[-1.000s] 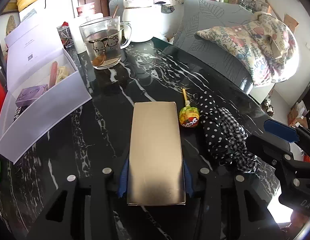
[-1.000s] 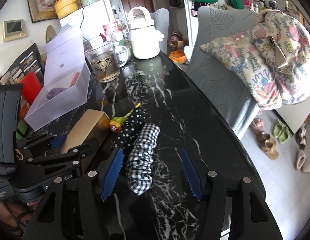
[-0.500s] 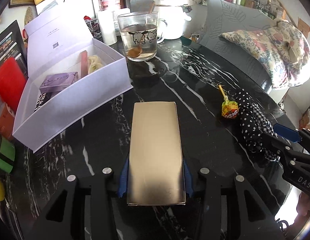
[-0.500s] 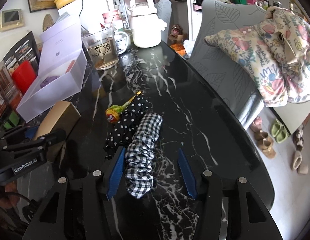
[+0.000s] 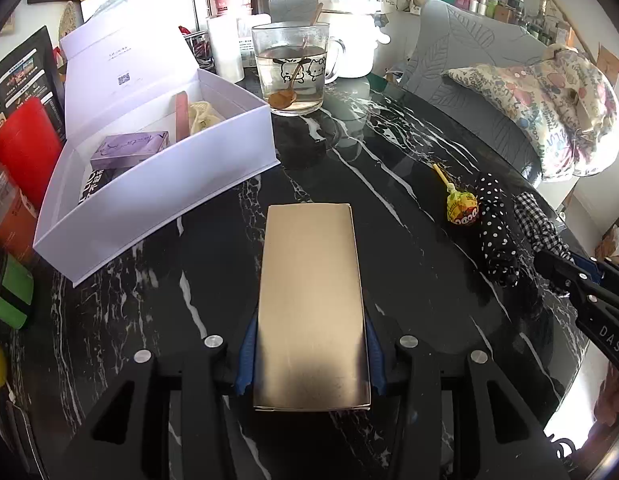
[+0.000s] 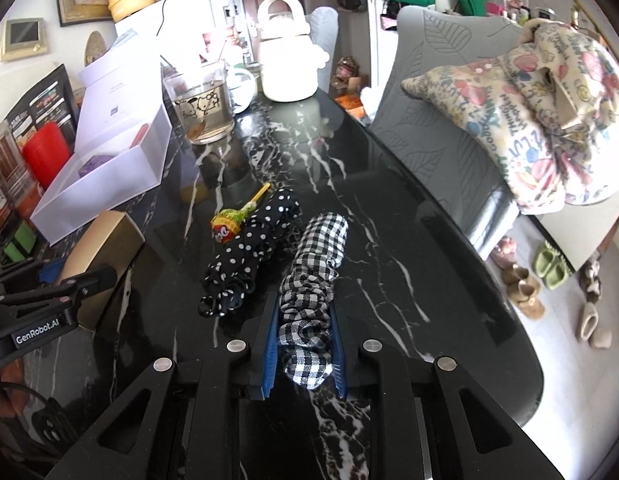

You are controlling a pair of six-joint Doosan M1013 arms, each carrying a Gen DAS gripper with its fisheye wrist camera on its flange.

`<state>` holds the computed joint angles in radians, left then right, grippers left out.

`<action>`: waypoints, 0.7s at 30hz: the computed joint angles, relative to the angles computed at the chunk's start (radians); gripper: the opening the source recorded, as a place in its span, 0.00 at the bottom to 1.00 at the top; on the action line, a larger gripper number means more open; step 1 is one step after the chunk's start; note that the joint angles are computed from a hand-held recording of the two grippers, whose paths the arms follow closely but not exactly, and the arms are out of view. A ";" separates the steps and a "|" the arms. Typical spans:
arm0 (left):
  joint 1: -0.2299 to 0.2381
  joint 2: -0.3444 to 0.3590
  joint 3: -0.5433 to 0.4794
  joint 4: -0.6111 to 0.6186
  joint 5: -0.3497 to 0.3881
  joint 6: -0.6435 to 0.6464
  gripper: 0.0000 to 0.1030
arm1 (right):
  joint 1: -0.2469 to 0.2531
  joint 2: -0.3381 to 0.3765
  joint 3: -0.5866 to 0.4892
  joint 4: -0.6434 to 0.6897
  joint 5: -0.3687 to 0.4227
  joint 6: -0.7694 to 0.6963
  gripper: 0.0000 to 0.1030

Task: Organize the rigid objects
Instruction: 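Grasp the gingham scrunchie with the right tool, then carry the tan box with the left tool while the right tool carries the scrunchie to the white box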

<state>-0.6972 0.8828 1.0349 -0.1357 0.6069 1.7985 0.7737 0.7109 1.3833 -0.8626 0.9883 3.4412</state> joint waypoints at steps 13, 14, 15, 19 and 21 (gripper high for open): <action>0.017 -0.049 0.075 -0.049 -0.063 0.034 0.43 | 0.026 0.004 -0.030 -0.033 0.036 -0.015 0.21; 0.018 -0.054 0.083 -0.051 -0.071 0.033 0.43 | 0.029 0.005 -0.035 -0.038 0.037 -0.017 0.21; 0.021 -0.062 0.094 -0.052 -0.081 0.031 0.43 | 0.031 0.006 -0.038 -0.042 0.038 -0.018 0.21; 0.029 -0.087 0.131 -0.058 -0.115 0.017 0.43 | 0.043 0.012 -0.057 -0.061 0.031 -0.032 0.21; 0.034 -0.102 0.155 -0.045 -0.141 -0.003 0.43 | 0.048 0.018 -0.071 -0.069 0.021 -0.046 0.21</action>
<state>-0.6635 0.7804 1.1899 -0.1809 0.4656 1.7954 0.8215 0.7289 1.3127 -0.9317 1.0090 3.3949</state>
